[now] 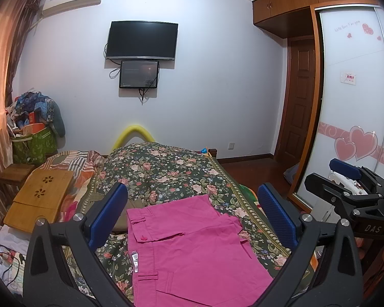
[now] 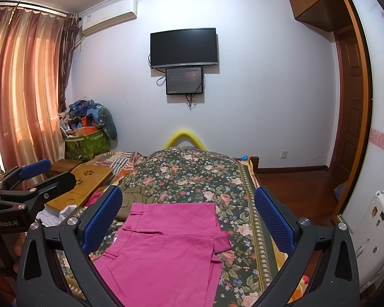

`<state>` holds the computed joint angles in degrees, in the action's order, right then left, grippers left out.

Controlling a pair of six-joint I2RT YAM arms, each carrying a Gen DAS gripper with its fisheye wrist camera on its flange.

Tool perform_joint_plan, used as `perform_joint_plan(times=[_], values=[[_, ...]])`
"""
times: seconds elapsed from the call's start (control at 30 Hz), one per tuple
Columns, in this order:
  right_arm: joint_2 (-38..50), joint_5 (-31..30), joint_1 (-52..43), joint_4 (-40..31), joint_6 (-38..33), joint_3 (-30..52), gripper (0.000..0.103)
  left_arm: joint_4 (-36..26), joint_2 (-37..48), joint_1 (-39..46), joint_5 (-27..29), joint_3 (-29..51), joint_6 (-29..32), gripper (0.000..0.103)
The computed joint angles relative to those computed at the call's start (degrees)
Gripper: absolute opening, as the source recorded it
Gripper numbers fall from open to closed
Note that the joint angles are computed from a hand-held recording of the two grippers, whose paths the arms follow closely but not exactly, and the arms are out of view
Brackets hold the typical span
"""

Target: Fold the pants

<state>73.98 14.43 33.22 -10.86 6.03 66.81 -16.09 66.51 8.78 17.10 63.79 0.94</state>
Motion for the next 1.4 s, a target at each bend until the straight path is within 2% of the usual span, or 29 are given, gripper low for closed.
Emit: perform_joint_plan(times=[1.2, 1.4], values=[[-0.17, 0.23, -0.17, -0.61, 0.15, 0.13, 0.103, 0.00, -0.68, 0.17, 0.40, -0.33, -0.15, 0.103], [2.83, -1.31, -1.99, -0.74, -0.98, 1.84, 0.103, 0.87, 3.68, 0.95, 0.37, 1.28, -0.07, 0.103]])
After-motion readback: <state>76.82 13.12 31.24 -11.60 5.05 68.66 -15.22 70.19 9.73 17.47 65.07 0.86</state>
